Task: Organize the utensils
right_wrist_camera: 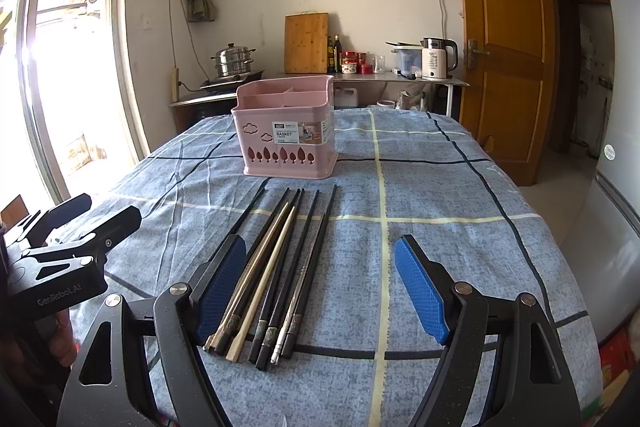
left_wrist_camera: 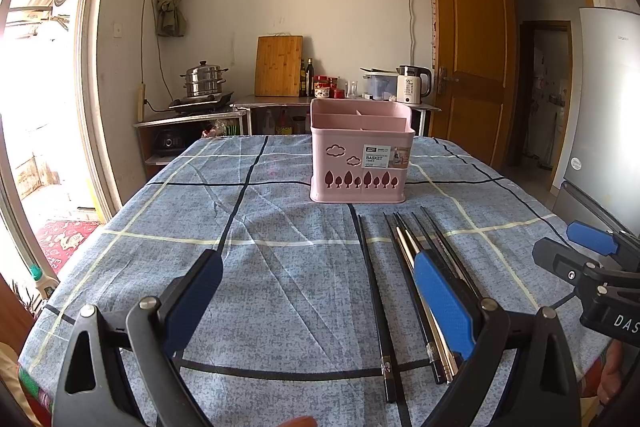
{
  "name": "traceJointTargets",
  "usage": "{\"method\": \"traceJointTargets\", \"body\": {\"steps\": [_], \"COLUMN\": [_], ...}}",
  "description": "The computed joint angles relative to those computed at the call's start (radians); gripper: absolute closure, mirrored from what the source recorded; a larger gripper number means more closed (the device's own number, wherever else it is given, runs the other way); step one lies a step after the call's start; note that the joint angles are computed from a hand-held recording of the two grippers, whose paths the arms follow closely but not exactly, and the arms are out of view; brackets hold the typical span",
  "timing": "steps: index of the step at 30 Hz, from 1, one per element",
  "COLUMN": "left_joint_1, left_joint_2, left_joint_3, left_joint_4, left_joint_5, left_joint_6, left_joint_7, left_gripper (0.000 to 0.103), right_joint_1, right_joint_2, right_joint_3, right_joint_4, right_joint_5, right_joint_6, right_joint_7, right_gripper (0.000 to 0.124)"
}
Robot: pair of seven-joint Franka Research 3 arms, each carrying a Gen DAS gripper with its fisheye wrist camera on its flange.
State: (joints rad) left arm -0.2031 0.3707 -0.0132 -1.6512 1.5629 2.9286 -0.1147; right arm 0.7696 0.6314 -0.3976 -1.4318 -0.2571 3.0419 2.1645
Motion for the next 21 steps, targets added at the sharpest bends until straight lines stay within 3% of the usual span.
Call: {"method": "traceJointTargets", "body": {"steps": [21], "left_joint_1": [0.004], "left_joint_2": [-0.008], "left_joint_3": [-0.005], "left_joint_4": [-0.008], "left_joint_5": [0.007], "left_joint_6": [0.008], "left_joint_7": [-0.001], "left_gripper": [0.005], "right_joint_1": [0.010], "right_joint_2": [-0.002], "right_joint_3": [-0.015], "right_joint_4": [-0.012], "right_joint_5": [0.013], "right_joint_6": [0.011], "right_joint_7": [-0.004], "right_gripper": [0.047]}}
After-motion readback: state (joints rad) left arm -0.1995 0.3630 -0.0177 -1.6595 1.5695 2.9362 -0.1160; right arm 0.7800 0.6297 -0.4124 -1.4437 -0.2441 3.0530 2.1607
